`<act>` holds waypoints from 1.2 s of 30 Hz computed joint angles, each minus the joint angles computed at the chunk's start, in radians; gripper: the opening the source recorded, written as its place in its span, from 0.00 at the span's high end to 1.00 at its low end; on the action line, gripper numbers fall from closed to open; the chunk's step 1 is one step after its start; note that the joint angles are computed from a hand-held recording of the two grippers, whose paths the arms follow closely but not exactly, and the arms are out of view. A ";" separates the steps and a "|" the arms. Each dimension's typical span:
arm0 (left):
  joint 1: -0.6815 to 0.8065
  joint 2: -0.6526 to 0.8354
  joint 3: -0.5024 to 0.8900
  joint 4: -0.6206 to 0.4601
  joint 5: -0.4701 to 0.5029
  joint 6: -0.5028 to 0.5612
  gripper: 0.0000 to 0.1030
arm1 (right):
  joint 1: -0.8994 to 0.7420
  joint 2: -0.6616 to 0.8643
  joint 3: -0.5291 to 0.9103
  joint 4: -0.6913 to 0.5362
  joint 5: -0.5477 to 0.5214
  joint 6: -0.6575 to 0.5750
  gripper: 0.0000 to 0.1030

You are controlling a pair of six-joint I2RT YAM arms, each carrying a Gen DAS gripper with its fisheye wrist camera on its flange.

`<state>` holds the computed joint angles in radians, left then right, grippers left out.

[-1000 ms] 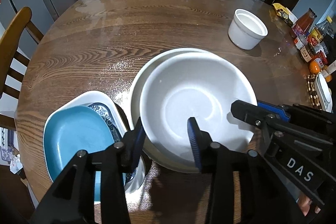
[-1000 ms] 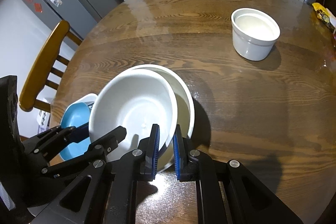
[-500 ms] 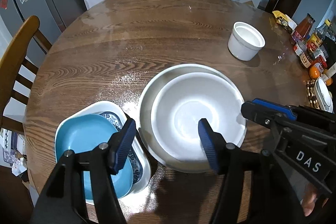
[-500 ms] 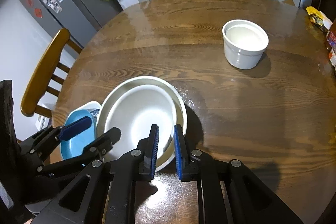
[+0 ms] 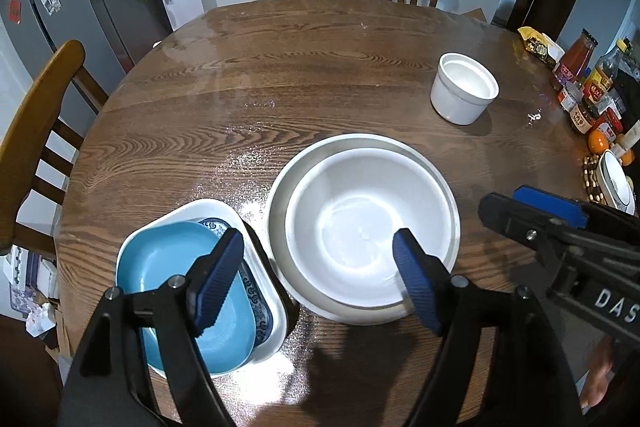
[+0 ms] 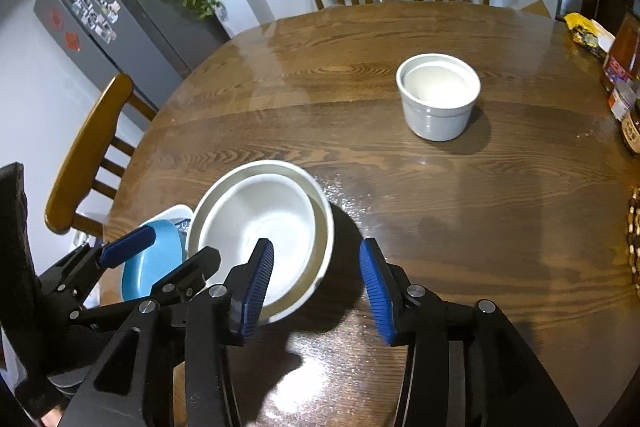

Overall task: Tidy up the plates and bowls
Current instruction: 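Move the left gripper away toward the small white ramekin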

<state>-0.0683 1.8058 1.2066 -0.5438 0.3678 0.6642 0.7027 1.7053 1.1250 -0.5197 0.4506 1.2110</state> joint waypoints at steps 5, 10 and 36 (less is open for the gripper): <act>-0.012 -0.018 -0.019 0.013 -0.012 -0.007 0.20 | 0.008 -0.053 -0.058 0.009 0.017 0.038 0.55; -0.032 -0.052 -0.050 0.028 -0.027 -0.017 0.14 | 0.018 -0.112 -0.115 -0.001 0.041 0.081 0.55; -0.106 -0.187 -0.165 0.008 -0.032 -0.003 0.05 | 0.100 -0.348 -0.337 -0.084 0.148 0.314 0.55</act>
